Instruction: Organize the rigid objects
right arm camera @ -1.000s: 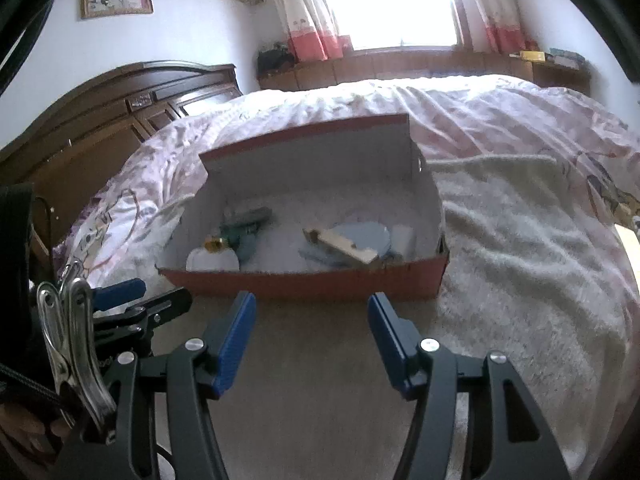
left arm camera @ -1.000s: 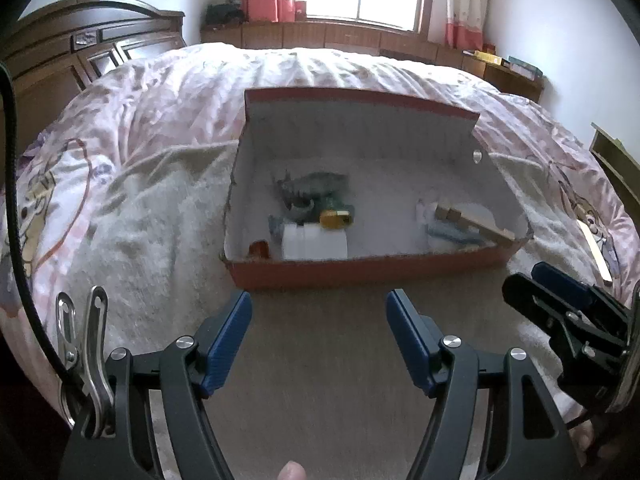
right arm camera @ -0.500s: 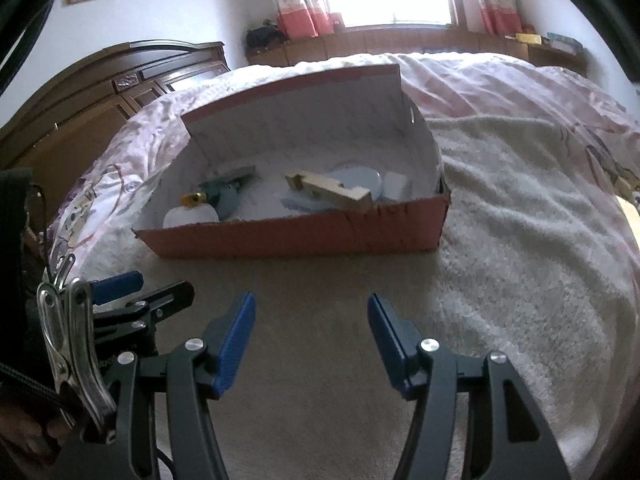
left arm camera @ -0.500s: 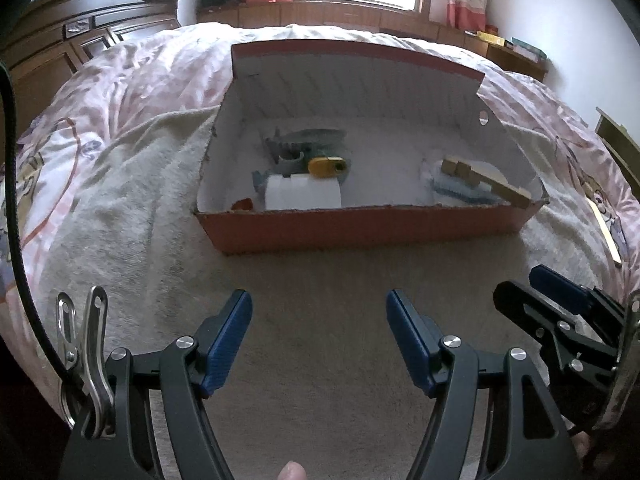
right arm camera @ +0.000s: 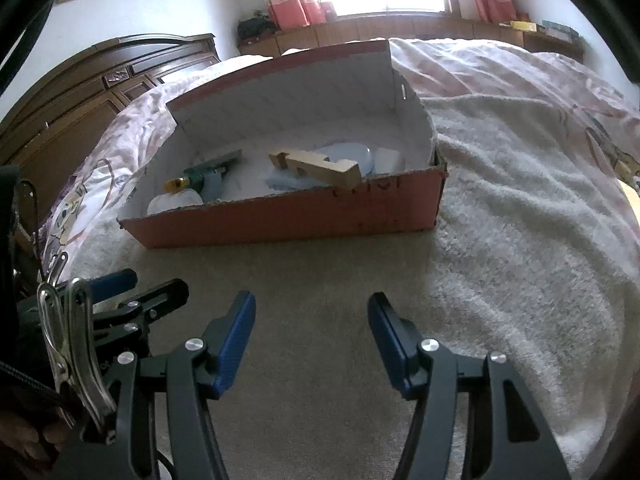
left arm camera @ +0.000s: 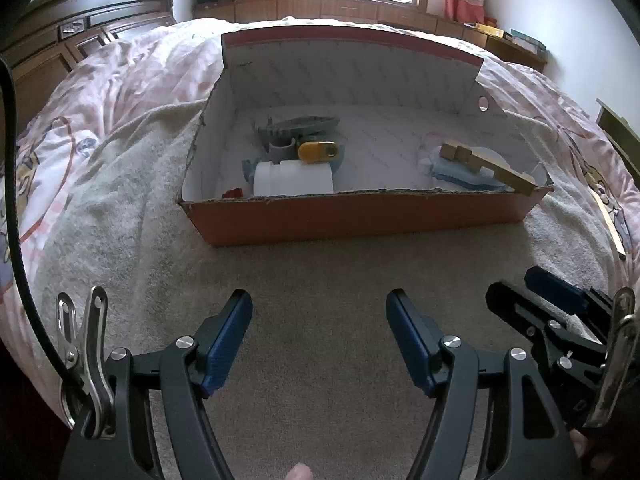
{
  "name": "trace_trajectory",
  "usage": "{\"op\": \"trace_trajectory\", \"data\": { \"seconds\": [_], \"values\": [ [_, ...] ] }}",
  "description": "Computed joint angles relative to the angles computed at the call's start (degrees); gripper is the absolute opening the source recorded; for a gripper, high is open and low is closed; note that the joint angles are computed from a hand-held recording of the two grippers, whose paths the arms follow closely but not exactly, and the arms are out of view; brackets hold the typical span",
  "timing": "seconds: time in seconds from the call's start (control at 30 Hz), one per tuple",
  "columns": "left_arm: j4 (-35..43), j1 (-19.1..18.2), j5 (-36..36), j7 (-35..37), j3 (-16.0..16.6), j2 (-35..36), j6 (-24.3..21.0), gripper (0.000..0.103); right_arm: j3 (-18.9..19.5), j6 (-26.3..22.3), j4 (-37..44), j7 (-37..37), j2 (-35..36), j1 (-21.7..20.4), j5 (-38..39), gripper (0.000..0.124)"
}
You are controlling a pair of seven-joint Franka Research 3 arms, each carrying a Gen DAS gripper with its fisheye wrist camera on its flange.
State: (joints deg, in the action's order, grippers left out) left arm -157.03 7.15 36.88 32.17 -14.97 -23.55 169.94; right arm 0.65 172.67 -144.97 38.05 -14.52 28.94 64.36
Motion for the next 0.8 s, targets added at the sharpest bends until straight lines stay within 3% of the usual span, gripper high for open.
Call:
{"op": "trace_trajectory", "data": {
  "seconds": [0.8],
  "values": [
    [-0.18, -0.01, -0.17, -0.33, 0.12, 0.40, 0.08, 0.071, 0.46, -1.40, 0.20, 0.11, 0.63, -1.00, 0.69, 0.062]
  ]
}}
